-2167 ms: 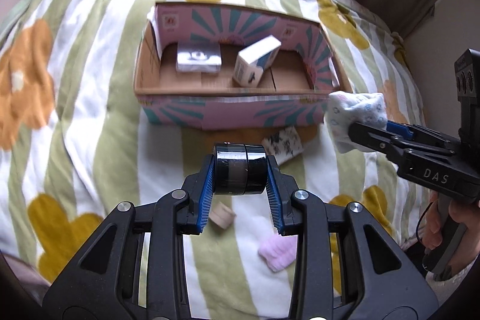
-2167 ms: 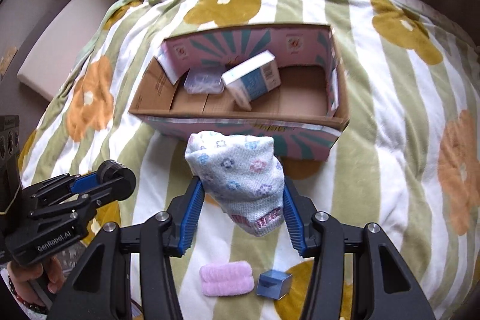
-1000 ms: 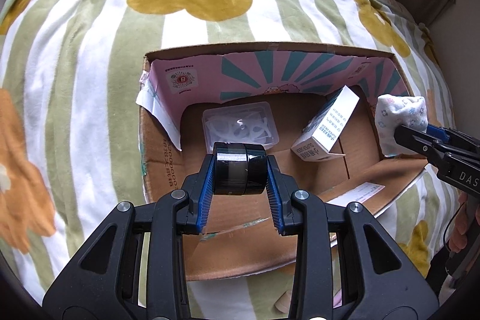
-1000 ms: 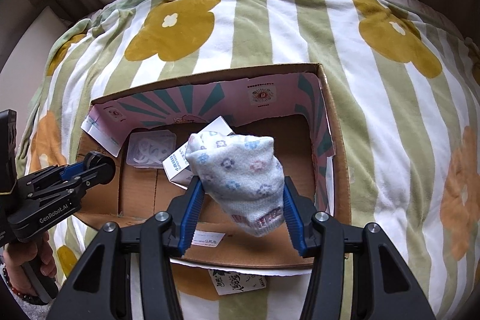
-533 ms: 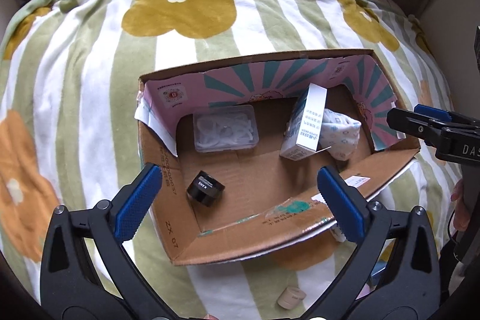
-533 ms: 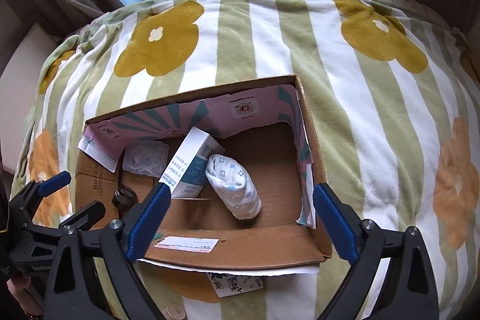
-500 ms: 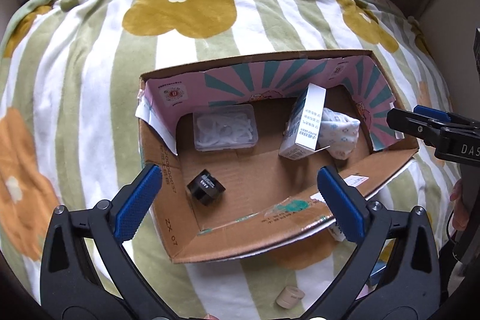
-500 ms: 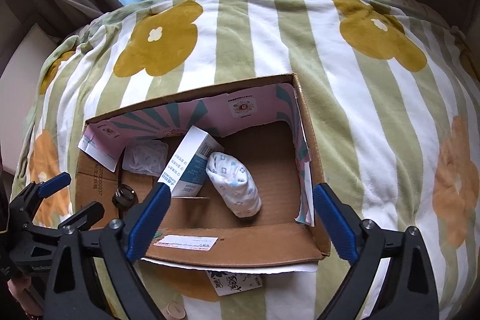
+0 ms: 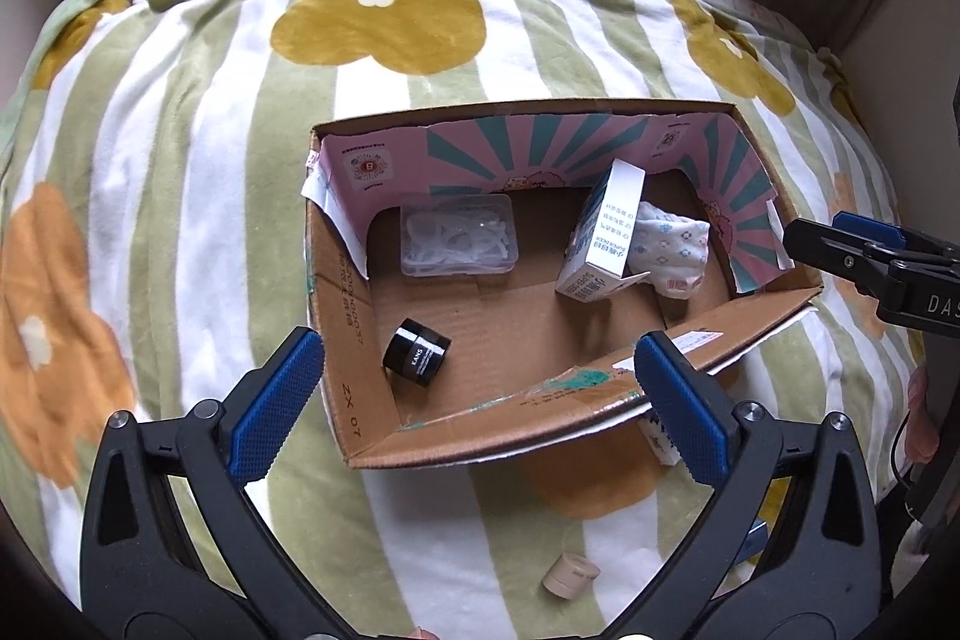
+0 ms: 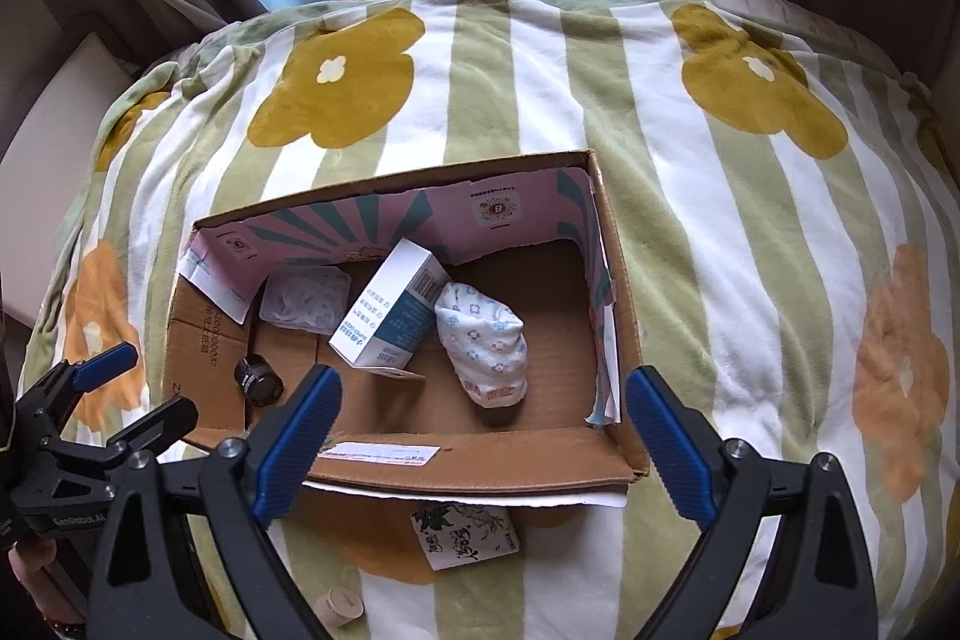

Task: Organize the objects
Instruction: 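Lift both items into the cardboard box and open both tools, then grasp the beige cylinder with the left tool while the right tool grasps the blue cube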

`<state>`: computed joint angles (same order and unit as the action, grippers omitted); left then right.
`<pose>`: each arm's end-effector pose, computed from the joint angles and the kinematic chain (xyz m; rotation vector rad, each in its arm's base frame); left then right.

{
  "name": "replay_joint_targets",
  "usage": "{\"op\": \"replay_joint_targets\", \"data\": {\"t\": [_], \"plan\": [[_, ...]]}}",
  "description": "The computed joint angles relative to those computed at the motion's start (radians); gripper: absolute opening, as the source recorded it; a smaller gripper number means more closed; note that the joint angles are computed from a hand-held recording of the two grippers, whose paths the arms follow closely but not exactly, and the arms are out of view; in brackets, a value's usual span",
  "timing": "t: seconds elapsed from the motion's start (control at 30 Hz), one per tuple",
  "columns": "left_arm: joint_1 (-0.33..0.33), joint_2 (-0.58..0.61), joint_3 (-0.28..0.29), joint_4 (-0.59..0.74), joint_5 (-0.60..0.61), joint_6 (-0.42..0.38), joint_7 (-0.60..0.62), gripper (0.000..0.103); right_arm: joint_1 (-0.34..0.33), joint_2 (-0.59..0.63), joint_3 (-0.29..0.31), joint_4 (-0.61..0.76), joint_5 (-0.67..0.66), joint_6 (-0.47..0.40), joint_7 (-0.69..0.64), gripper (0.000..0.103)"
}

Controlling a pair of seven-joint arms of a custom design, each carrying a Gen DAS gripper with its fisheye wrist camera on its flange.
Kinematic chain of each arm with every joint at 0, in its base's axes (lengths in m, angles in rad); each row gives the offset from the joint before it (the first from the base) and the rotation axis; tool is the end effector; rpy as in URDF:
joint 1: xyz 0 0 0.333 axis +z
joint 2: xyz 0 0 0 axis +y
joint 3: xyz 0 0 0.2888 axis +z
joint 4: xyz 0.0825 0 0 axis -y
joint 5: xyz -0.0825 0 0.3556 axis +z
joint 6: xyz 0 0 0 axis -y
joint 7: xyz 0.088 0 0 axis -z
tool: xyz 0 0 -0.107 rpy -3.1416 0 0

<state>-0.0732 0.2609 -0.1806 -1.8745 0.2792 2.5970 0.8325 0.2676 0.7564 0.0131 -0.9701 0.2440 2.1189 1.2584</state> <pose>0.6050 -0.1548 0.4156 -2.2548 1.6685 -0.5761 0.7136 0.2133 0.4490 -2.3183 1.3727 -0.1569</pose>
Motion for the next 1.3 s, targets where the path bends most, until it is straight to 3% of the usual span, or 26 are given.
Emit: {"op": "replay_joint_targets", "data": {"t": [0.6, 0.87, 0.93, 1.1, 1.3], "plan": [[-0.050, -0.125, 0.007, -0.079, 0.118, -0.012, -0.160, 0.103, -0.055, -0.245, 0.028, -0.335, 0.117, 0.186, -0.200, 0.095], [-0.078, -0.218, -0.005, -0.154, 0.153, -0.038, -0.224, 0.103, -0.151, -0.466, 0.093, -0.616, 0.422, 0.341, -0.604, 0.095], [-0.086, -0.247, -0.011, -0.192, 0.157, -0.028, -0.251, 0.103, -0.143, -0.496, 0.074, -0.651, 0.411, 0.328, -0.659, 0.095], [-0.118, -0.274, -0.033, -0.255, 0.169, -0.042, -0.310, 0.103, -0.163, -0.536, 0.034, -0.699, 0.403, 0.170, -0.751, 0.095], [-0.164, -0.261, -0.057, -0.324, 0.159, -0.005, -0.374, 0.103, -0.173, -0.591, 0.004, -0.849, 0.383, 0.123, -0.888, 0.095]]}}
